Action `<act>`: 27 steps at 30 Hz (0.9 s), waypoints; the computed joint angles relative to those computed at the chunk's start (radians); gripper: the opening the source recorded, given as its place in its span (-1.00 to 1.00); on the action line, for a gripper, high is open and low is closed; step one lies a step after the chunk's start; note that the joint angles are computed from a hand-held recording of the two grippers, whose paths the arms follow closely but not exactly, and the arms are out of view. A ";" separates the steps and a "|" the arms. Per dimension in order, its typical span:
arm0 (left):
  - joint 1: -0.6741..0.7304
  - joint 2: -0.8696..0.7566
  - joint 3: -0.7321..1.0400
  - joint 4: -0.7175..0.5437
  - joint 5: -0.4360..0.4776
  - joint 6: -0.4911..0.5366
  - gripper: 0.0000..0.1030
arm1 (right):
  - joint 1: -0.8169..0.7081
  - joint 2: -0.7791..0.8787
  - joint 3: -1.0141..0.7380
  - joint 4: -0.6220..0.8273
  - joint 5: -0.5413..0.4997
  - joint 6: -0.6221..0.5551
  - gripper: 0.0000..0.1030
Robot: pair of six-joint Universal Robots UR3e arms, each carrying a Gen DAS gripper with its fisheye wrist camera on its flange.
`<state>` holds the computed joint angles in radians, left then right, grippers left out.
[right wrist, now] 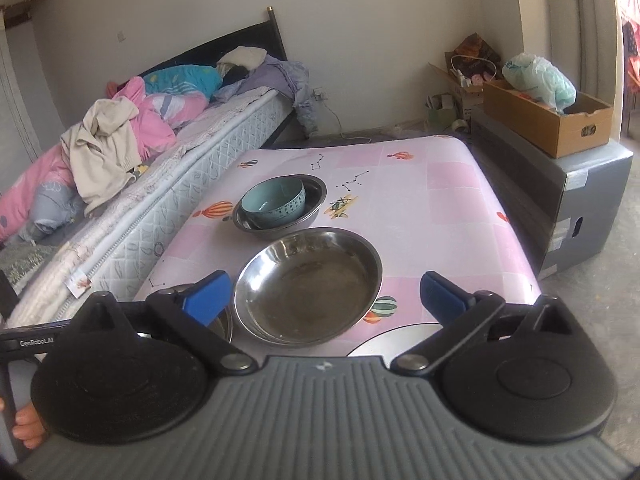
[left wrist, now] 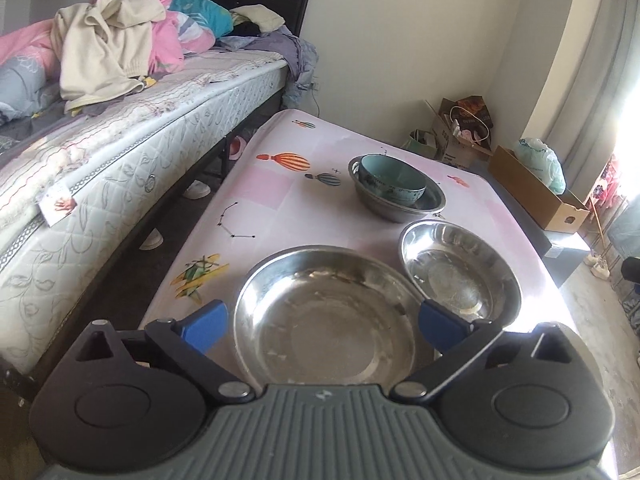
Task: Organize plates and bowls
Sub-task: 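Set the nested bowls down and open both tools, withdrawing them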
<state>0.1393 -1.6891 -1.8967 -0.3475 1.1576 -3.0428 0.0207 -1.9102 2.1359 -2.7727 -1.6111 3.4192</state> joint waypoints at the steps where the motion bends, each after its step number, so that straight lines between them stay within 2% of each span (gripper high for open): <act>1: 0.016 0.018 -0.031 0.010 -0.010 0.003 0.99 | 0.052 0.024 -0.021 0.001 -0.057 0.005 0.97; 7: 0.102 0.098 -0.139 -0.052 -0.083 0.071 0.99 | 0.288 0.159 -0.147 0.045 -0.303 0.034 0.97; 9: 0.119 0.115 -0.170 -0.043 -0.094 0.092 0.99 | 0.347 0.195 -0.174 0.056 -0.372 0.053 0.97; 14: 0.152 0.153 -0.233 -0.015 -0.118 0.131 0.99 | 0.507 0.341 -0.321 0.191 -0.634 0.123 0.97; 16: 0.156 0.153 -0.235 -0.020 -0.118 0.141 1.00 | 0.539 0.374 -0.337 0.192 -0.690 0.118 0.97; 18: 0.154 0.150 -0.233 -0.029 -0.110 0.149 1.00 | 0.549 0.385 -0.342 0.191 -0.697 0.109 0.97; 21: 0.157 0.141 -0.234 -0.029 -0.106 0.151 1.00 | 0.523 0.358 -0.320 0.166 -0.627 0.100 0.97; 27: 0.204 0.128 -0.230 -0.070 -0.167 0.142 1.00 | 0.467 0.309 -0.264 0.084 -0.525 0.094 0.97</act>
<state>0.3433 -1.5609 -2.1266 -0.4175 0.9908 -2.9004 0.4880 -1.6010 1.8718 -2.6887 -2.1359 3.5135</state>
